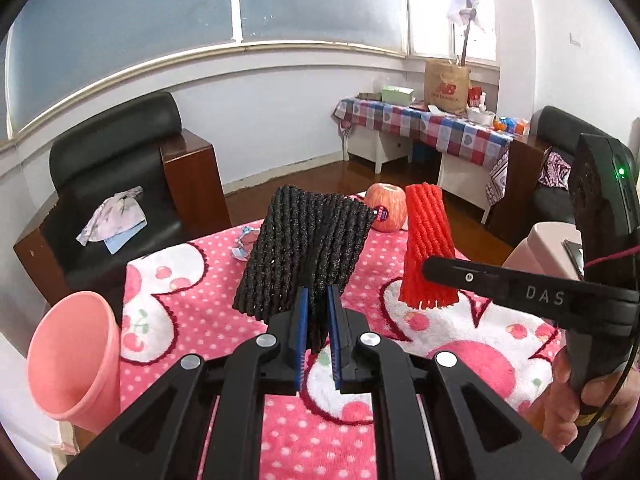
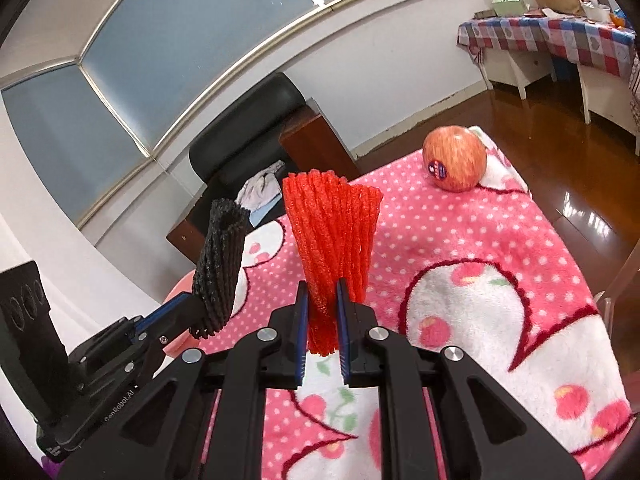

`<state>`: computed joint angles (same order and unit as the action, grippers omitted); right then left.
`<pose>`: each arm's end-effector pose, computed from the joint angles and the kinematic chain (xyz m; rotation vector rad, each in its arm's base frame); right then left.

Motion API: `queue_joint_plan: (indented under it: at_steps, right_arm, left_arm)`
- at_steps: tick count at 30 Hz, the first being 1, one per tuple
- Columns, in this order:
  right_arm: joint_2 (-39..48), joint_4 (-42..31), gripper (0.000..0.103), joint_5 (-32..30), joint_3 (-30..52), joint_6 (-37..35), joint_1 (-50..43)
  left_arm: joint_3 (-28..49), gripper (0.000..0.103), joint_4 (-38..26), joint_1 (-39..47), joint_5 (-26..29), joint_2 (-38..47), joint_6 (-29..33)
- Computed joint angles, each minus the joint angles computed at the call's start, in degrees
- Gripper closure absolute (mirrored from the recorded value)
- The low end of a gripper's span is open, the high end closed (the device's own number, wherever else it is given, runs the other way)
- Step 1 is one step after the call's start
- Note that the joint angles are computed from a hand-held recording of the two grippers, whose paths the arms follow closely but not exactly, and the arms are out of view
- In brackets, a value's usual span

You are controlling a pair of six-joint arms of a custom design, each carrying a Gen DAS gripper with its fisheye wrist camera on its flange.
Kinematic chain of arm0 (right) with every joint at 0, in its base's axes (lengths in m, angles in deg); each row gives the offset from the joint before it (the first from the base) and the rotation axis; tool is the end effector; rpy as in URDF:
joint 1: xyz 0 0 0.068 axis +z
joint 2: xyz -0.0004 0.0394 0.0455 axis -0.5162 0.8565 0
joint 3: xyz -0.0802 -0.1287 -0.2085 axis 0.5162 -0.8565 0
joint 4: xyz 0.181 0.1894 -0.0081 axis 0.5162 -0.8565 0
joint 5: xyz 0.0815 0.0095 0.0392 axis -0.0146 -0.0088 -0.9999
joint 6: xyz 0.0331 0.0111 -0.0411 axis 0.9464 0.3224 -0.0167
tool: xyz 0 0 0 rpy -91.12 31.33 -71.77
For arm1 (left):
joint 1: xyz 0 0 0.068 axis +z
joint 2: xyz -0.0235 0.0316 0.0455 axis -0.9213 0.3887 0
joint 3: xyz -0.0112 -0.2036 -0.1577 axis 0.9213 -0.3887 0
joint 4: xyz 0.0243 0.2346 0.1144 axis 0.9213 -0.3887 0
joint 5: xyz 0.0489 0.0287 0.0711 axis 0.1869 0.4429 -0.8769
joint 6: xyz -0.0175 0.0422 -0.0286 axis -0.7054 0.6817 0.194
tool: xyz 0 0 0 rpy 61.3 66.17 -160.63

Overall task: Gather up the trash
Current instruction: 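Carry both foam nets over the pink bin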

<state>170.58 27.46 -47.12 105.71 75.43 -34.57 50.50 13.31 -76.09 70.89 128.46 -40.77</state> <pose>0.3008 0.0020 0.0449 0.0620 2.2168 0.8079 0.2598 -0.0439 0.1009 0.3514 2.1690 -0.1089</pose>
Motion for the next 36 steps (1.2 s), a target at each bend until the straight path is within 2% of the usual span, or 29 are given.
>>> queue_joint_plan:
  at_steps: [8, 14, 23, 36]
  right_arm:
    - [-4.54, -1.05, 0.09, 0.36, -1.73, -0.61, 1.48]
    - [-5.16, -0.17, 0.09, 0.85, -2.5, -0.17, 2.44]
    - [-1.56, -1.25, 0.09, 1.75, 2.17, 1.09, 4.91]
    - [4.51, -8.42, 0.09, 1.39, 15.76, 2.61, 14.07]
  left_arm:
    - [-3.66, 0.094, -1.29, 1.67, 0.42, -8.2, -1.55]
    - [-4.2, 0.094, -0.73, 2.93, 0.2, -8.63, -0.38]
    - [-2.2, 0.094, 1.31, 7.58, 1.52, -3.99, 0.15]
    - [2.95, 0.094, 3.09, 22.24, 3.67, 3.72, 0.8]
